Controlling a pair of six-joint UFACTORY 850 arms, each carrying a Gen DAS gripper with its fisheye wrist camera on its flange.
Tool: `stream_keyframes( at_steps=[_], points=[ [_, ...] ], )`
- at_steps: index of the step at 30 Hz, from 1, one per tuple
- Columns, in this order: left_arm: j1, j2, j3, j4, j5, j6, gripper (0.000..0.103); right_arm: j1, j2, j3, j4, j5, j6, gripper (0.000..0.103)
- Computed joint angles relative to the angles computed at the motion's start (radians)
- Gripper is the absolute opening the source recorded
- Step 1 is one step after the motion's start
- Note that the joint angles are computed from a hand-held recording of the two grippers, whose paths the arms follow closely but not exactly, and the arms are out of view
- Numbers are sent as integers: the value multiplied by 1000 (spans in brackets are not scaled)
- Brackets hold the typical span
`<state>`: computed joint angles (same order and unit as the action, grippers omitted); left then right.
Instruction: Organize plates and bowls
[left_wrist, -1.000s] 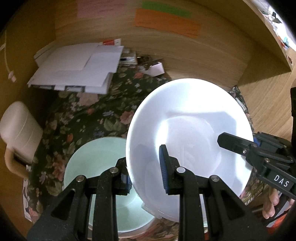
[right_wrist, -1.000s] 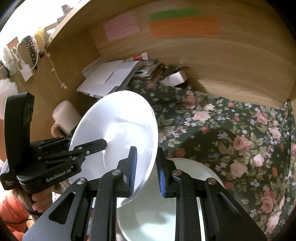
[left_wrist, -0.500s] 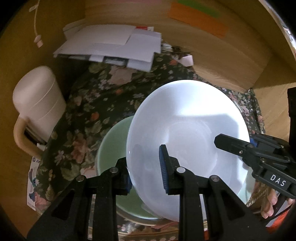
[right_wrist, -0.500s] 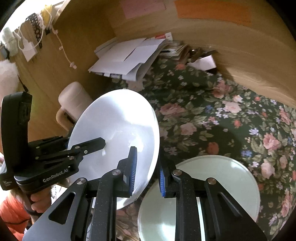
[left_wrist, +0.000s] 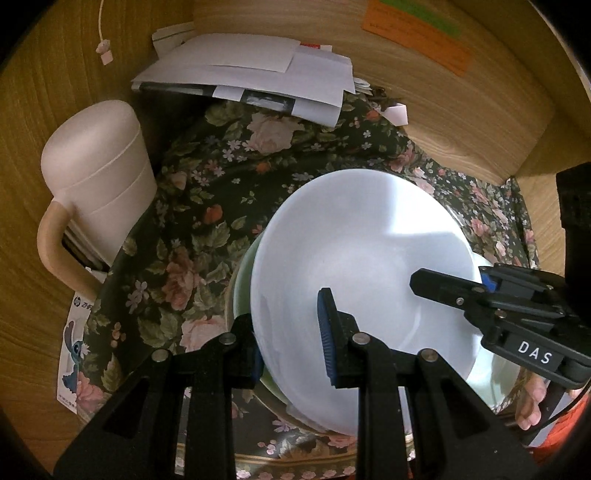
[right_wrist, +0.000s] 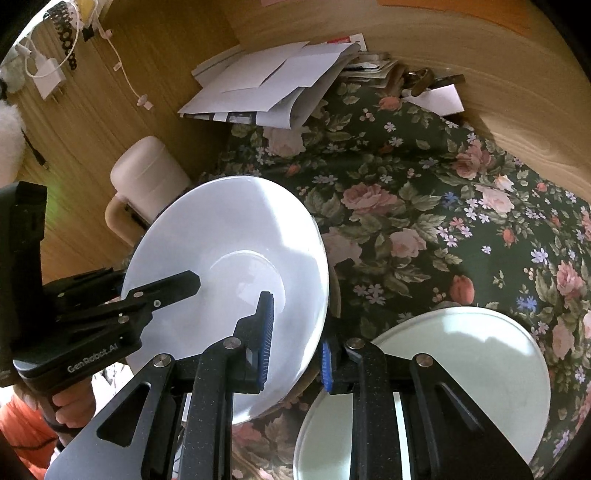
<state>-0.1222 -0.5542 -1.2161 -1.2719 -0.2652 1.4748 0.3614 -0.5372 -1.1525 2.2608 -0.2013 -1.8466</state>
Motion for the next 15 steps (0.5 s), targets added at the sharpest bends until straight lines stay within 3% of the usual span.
stream_keyframes(
  at_steps=[3, 7, 9, 15],
  points=[
    [-1, 2, 3, -15, 9, 21, 25, -4, 2, 2, -41, -8, 35, 22],
    [-12, 6, 11, -48, 42, 63, 25, 4, 14, 12, 117, 33, -129, 22],
    [-15, -3, 1, 1, 46, 13, 25, -2, 21, 25, 147, 21, -163, 22],
    [-37, -3, 0, -114, 109, 145, 26, -5, 44, 55, 249, 0, -282, 23]
  ],
)
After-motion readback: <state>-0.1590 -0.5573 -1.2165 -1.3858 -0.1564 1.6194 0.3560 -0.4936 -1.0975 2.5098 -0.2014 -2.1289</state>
